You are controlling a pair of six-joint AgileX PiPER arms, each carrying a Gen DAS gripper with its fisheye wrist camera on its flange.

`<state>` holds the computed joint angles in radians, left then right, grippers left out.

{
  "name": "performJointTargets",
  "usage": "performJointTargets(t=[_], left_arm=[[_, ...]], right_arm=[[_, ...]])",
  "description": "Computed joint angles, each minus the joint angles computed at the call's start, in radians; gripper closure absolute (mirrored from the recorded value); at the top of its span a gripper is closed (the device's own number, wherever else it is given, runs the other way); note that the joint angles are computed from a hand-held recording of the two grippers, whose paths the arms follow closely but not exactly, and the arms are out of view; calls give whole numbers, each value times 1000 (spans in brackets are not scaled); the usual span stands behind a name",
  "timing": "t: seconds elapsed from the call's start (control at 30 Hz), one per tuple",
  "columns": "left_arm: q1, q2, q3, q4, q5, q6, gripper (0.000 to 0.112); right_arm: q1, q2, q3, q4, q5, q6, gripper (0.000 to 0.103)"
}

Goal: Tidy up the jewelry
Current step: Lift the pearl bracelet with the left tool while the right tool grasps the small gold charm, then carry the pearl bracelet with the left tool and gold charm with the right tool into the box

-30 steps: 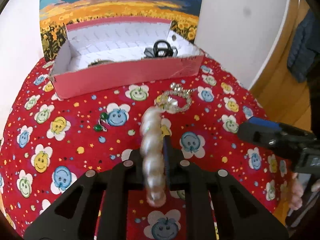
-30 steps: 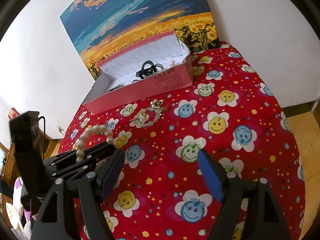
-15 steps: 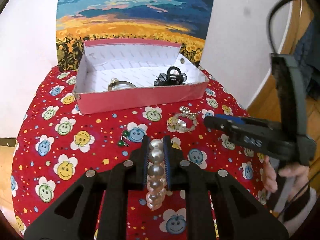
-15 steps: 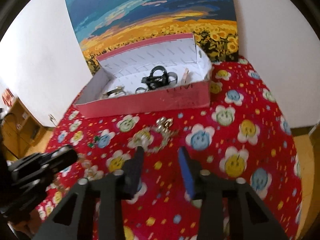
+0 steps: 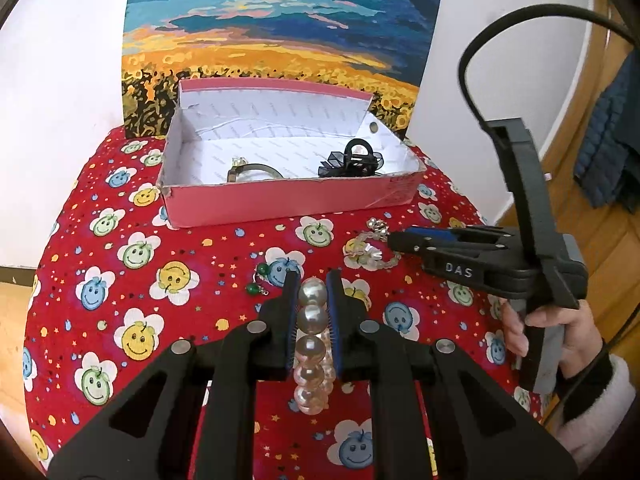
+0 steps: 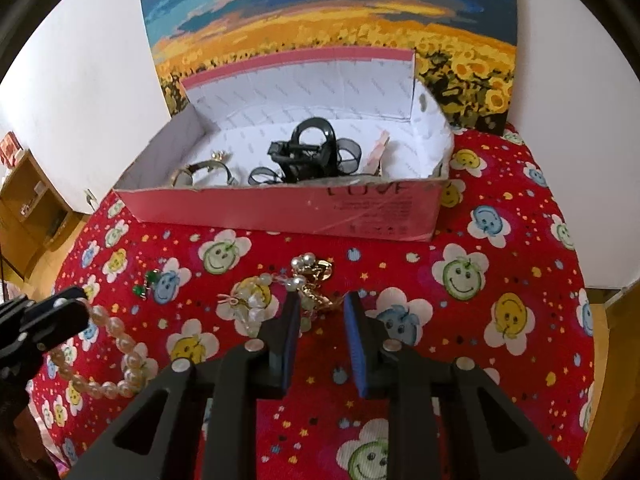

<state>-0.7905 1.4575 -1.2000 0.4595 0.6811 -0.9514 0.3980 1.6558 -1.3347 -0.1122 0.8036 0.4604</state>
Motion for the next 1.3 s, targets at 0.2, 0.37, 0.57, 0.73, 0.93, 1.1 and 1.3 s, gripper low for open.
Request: performJointTargets(t=[0.2,0.37,0.57,0.73,0.93,1.1,1.3], left_arm=[[1,6,-7,-1,9,-7,101],[-3,7,-12,8,18,-14,101],[-3,11,-21,6,32,-26,101],[-8,10,-45,23,50,-26,101],[15,12,-104,5,72,26,101],[43,25,-180,1,108,83,101],[121,77,-303,-64,119,197,101]], right_arm=[[-23,7,20,34,-52,-27,78],[-18,-13,35,36,-65,-34,81],[-12,-92,55,32,-56,-7,81],[-16,-159,52,48,-48,0,81],[16,-219,33,-36,-28,82,81],[37,-237,11,-102,-13,140,81],[17,-204,-36,-127,-11,142,81]])
